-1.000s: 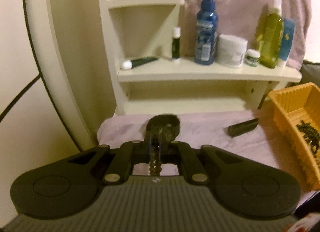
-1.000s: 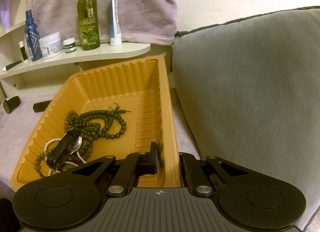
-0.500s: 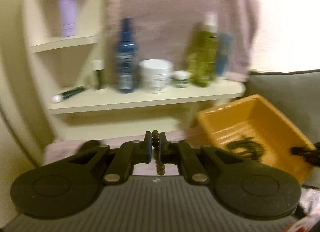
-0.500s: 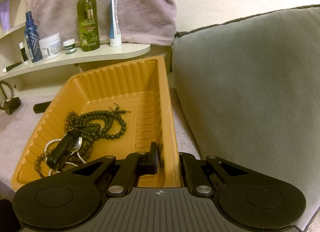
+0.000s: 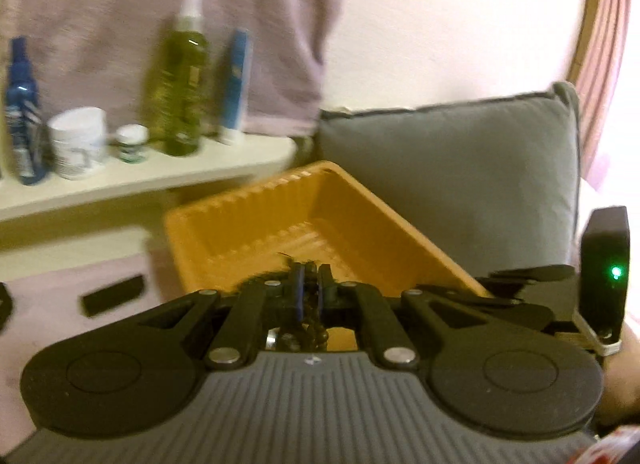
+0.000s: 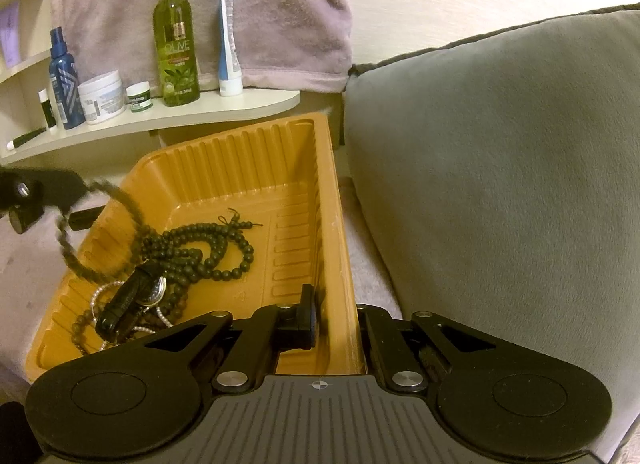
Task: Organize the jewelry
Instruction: 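Carry the bead bracelet into the tray and open the left tool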
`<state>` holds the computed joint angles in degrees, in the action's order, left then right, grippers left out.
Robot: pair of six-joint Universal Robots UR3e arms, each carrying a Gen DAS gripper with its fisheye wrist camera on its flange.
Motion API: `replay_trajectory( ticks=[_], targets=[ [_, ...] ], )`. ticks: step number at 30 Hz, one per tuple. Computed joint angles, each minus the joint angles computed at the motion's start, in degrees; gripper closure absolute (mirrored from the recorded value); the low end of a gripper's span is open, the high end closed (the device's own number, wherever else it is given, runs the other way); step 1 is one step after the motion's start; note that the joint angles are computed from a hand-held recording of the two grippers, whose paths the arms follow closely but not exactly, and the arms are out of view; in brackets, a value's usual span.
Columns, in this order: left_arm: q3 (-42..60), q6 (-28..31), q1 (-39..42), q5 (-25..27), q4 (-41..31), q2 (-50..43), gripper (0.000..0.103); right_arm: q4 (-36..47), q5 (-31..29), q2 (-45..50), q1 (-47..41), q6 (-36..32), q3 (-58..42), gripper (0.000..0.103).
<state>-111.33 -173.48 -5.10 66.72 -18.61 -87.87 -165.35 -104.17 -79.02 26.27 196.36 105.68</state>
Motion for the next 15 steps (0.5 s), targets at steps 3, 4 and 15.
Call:
replay_trajectory(
  ticks=[3,4,15],
  targets=[
    [0.49,-1.16,-1.45,-0.84,-0.33,-1.33,0.097,-0.17,0.17,-0.12,-0.1,-0.03,0.12,0.098],
    [0.49,-1.41,-1.71,-1.18,-0.59,-1.55,0.097,-0.21,0.2,-0.13,-0.12,0.01,0.14,0.098],
    [-0.34,-0.56,0.8,2.32,-2.3,-0.94,0.08,-0.45,0.35,-0.26,-0.2,0.26,0.41,0.098]
  ],
)
